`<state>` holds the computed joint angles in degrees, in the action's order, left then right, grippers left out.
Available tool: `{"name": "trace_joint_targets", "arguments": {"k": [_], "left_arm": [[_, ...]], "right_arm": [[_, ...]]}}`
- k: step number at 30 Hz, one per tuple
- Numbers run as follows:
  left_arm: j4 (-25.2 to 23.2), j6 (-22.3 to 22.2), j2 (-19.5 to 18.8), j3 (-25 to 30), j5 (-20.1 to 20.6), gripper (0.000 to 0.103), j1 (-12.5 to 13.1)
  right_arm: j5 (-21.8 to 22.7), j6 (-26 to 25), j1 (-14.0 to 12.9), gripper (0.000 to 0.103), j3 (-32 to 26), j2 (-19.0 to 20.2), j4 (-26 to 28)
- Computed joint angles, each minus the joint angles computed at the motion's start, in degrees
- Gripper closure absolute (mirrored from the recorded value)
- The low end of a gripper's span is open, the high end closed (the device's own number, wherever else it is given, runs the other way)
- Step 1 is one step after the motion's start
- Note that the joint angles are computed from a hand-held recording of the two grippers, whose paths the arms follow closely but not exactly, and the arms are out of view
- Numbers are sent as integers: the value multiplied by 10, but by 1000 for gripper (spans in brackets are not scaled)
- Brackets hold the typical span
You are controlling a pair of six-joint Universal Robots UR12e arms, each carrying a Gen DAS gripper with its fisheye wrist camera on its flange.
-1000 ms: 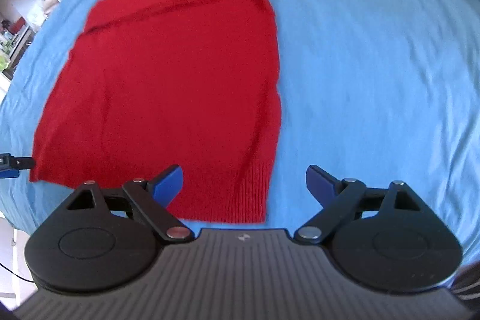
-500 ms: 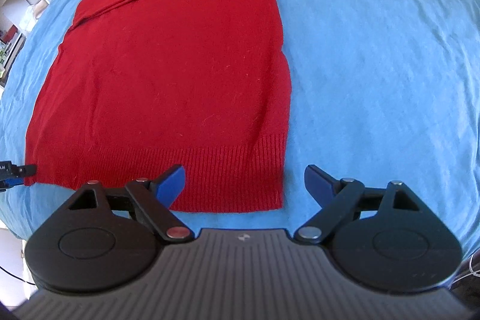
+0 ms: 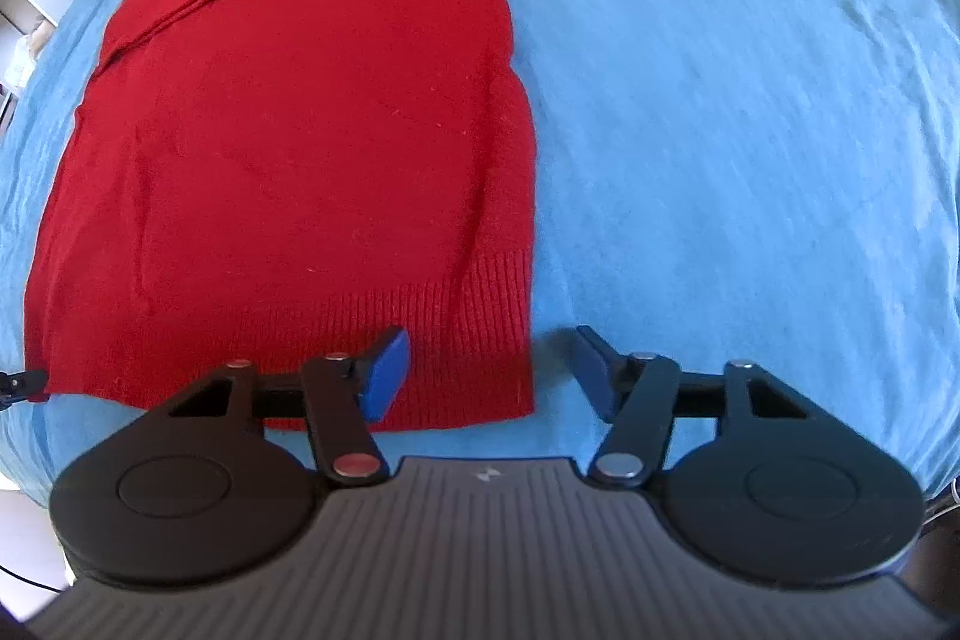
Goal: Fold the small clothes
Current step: 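Grasp the sweater hem with both tools, then lift the hem with both tools and fold it toward the collar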
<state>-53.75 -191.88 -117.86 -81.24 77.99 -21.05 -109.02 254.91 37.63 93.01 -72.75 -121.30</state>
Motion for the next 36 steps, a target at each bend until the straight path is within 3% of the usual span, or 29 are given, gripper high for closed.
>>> {"name": "trace_joint_targets", "arguments": {"k": [6, 9, 18, 26, 31, 36], "left_arm": [[-11, 0, -1, 5, 3, 98, -1], [-13, -2, -3, 7, 2, 99, -1], [-17, -24, 8, 18, -26, 99, 9], [5, -65, 9, 59, -73, 99, 20], [25, -77, -19, 118, -99, 99, 22], [39, -102, -76, 211, -127, 99, 23]], "right_arm": [[20, -30, -4, 59, 1, 2, -16], [21, -26, -6, 83, 1, 1, -18], [19, -7, -12, 84, 12, -29, -72], [3, -33, -29, 84, -6, -48, -135], [-7, -57, -52, 84, -32, -45, -170], [-15, -65, -81, 84, -68, -26, -197]]}}
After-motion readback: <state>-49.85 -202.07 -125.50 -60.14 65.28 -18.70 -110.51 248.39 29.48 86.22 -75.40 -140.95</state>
